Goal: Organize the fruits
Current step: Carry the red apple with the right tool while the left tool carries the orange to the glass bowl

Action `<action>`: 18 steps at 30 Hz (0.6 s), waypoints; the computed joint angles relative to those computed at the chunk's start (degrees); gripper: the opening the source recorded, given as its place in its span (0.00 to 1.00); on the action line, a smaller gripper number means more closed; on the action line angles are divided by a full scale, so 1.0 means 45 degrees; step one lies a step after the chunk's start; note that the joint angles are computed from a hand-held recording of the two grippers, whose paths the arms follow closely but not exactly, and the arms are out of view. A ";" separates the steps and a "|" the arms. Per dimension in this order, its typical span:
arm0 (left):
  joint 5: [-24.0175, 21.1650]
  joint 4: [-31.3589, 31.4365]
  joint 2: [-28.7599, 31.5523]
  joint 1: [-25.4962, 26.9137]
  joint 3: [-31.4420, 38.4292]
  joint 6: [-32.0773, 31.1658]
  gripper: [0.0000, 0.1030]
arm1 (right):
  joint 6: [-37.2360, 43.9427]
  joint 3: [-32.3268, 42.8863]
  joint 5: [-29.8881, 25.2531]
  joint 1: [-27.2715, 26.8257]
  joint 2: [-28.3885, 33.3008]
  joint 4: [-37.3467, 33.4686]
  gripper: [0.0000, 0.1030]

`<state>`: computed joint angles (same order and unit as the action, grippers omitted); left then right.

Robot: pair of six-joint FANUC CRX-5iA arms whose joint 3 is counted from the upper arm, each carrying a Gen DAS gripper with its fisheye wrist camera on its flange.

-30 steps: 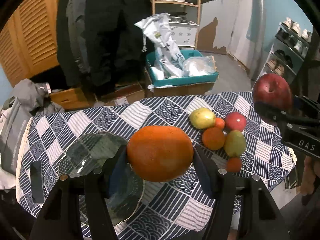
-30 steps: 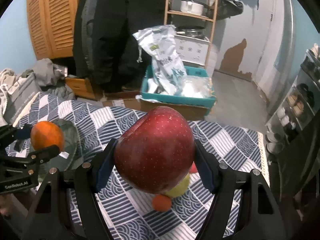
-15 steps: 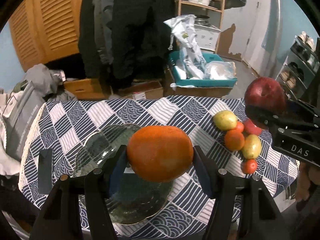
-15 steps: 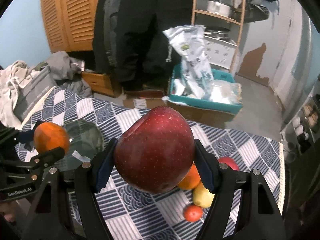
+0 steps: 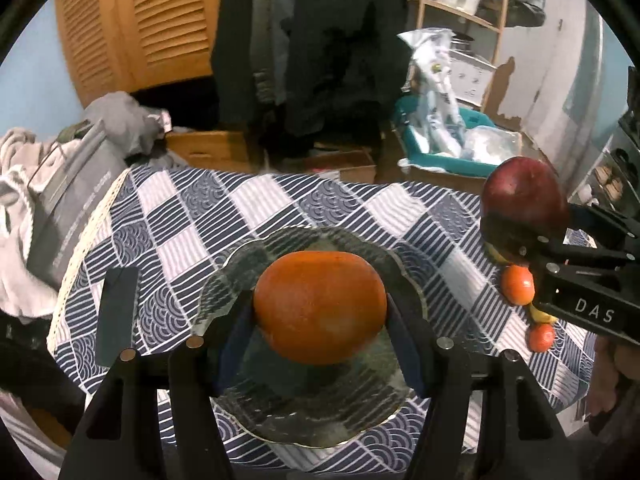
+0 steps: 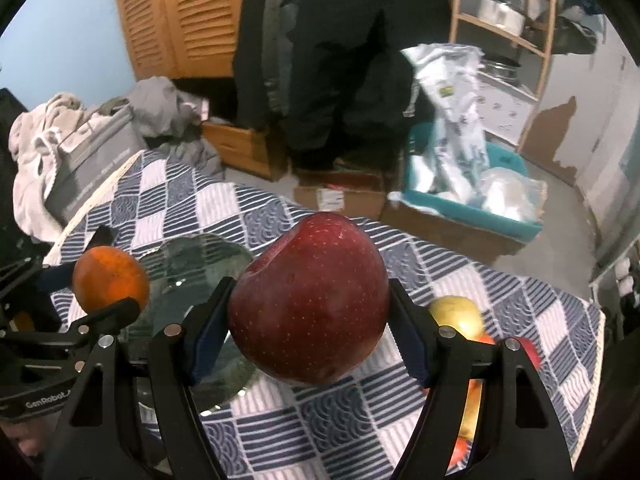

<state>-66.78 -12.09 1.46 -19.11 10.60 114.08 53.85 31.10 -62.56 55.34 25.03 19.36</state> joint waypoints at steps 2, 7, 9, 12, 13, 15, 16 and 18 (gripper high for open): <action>-0.0065 -0.0063 -0.0037 0.0139 -0.0151 0.0089 0.64 | 0.0257 0.0408 -0.0103 0.0028 0.0323 -0.0283 0.72; -0.0032 0.0188 -0.0232 0.0707 -0.0842 0.0094 0.64 | 0.0902 0.1531 -0.0598 0.0024 0.1176 -0.1199 0.72; -0.0006 0.0214 -0.0272 0.0846 -0.1056 0.0096 0.64 | 0.1138 0.2029 -0.0888 0.0018 0.1573 -0.1535 0.72; -0.0029 0.0217 -0.0266 0.1035 -0.1329 0.0126 0.64 | 0.1545 0.2628 -0.1240 0.0035 0.2095 -0.1857 0.72; -0.0026 0.0234 -0.0255 0.1096 -0.1403 0.0102 0.64 | 0.1662 0.2764 -0.1333 0.0037 0.2230 -0.1947 0.72; -0.0077 0.0369 -0.0187 0.1251 -0.1535 0.0043 0.64 | 0.1855 0.3168 -0.1646 0.0044 0.2568 -0.2208 0.72; -0.0018 0.0575 -0.0179 0.1384 -0.1698 -0.0049 0.64 | 0.1943 0.3336 -0.1797 0.0047 0.2708 -0.2295 0.72; -0.0038 0.0736 -0.0078 0.1492 -0.1803 -0.0103 0.65 | 0.2165 0.3621 -0.2088 0.0082 0.2966 -0.2439 0.72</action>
